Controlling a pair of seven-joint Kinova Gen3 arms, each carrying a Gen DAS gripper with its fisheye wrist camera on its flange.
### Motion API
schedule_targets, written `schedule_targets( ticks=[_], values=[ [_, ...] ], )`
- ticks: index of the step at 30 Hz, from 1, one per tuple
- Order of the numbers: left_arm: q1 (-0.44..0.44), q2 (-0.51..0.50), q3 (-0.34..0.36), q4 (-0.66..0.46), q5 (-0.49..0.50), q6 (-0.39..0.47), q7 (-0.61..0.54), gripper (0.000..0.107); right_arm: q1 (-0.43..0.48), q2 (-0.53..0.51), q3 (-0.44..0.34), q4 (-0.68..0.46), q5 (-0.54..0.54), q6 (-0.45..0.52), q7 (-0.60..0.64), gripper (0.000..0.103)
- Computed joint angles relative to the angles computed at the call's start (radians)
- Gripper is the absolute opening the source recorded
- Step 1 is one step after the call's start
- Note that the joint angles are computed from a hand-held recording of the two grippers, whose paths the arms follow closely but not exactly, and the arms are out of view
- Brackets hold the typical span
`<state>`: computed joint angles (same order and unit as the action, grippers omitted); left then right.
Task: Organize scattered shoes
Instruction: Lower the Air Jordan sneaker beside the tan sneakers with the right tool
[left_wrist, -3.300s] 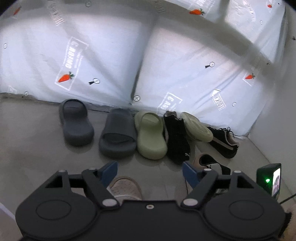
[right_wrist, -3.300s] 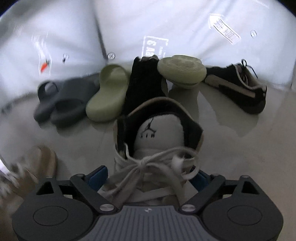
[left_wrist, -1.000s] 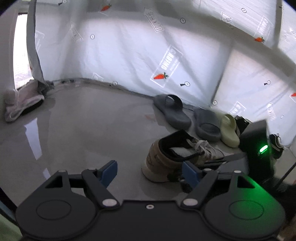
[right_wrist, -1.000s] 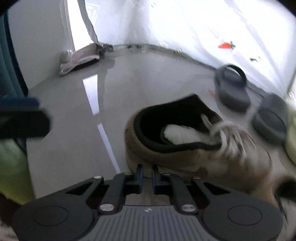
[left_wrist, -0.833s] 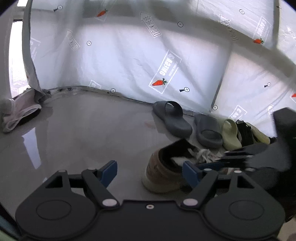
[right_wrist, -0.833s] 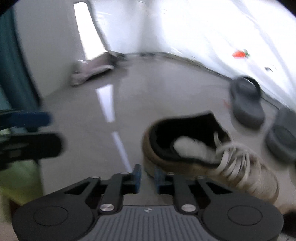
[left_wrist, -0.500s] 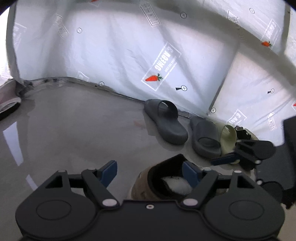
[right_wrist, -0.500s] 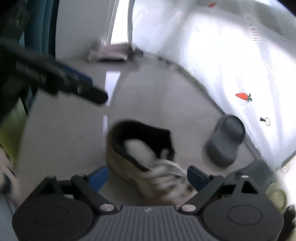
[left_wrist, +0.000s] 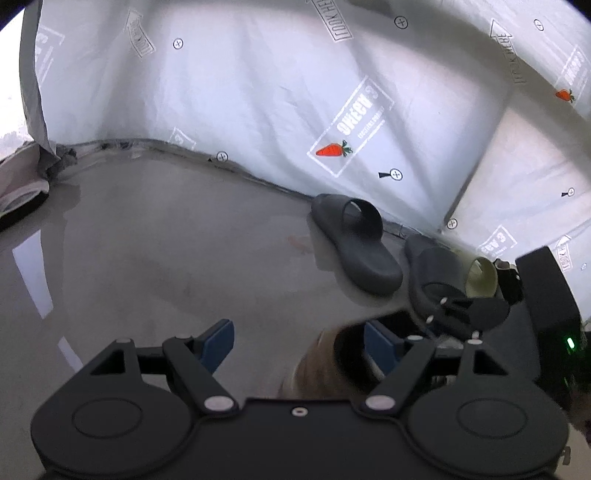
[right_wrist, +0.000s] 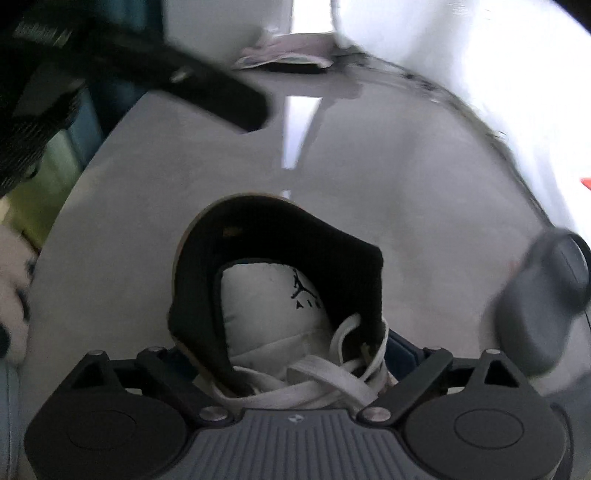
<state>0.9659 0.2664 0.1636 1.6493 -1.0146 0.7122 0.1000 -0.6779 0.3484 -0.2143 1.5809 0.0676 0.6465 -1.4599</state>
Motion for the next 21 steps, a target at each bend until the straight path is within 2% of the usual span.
schedule_targets(
  ticks=[6,8,10,12,14,17,19,21],
  values=[
    [0.01,0.005,0.008,-0.012,-0.007,-0.024,-0.055,0.078,-0.156,-0.039,0.258,0.062,0.078,-0.018,-0.244,0.089],
    [0.014,0.006,0.008,-0.014,-0.009,-0.033,-0.069,0.078,-0.152,-0.065,0.289,0.091,0.113,0.005,-0.325,0.089],
    [0.02,0.007,0.006,-0.017,-0.009,-0.038,-0.075,0.078,-0.114,-0.091,0.253,0.135,0.165,0.004,-0.397,0.088],
    [0.025,0.009,0.005,-0.02,-0.008,-0.044,-0.084,0.078,-0.029,-0.126,0.161,0.179,0.226,0.018,-0.477,0.088],
    [0.031,0.008,0.004,-0.021,-0.008,-0.048,-0.091,0.078,0.025,-0.167,0.105,0.233,0.27,0.029,-0.558,0.088],
    [0.037,0.004,0.004,-0.021,-0.008,-0.051,-0.099,0.078,0.057,-0.215,0.065,0.293,0.328,0.052,-0.68,0.088],
    [0.043,0.001,0.005,-0.02,-0.011,-0.053,-0.102,0.078,0.019,-0.253,0.102,0.339,0.347,0.053,-0.762,0.089],
    [0.048,-0.001,0.006,-0.018,-0.015,-0.052,-0.101,0.078,-0.052,-0.296,0.176,0.39,0.358,0.05,-0.843,0.088]
  ],
)
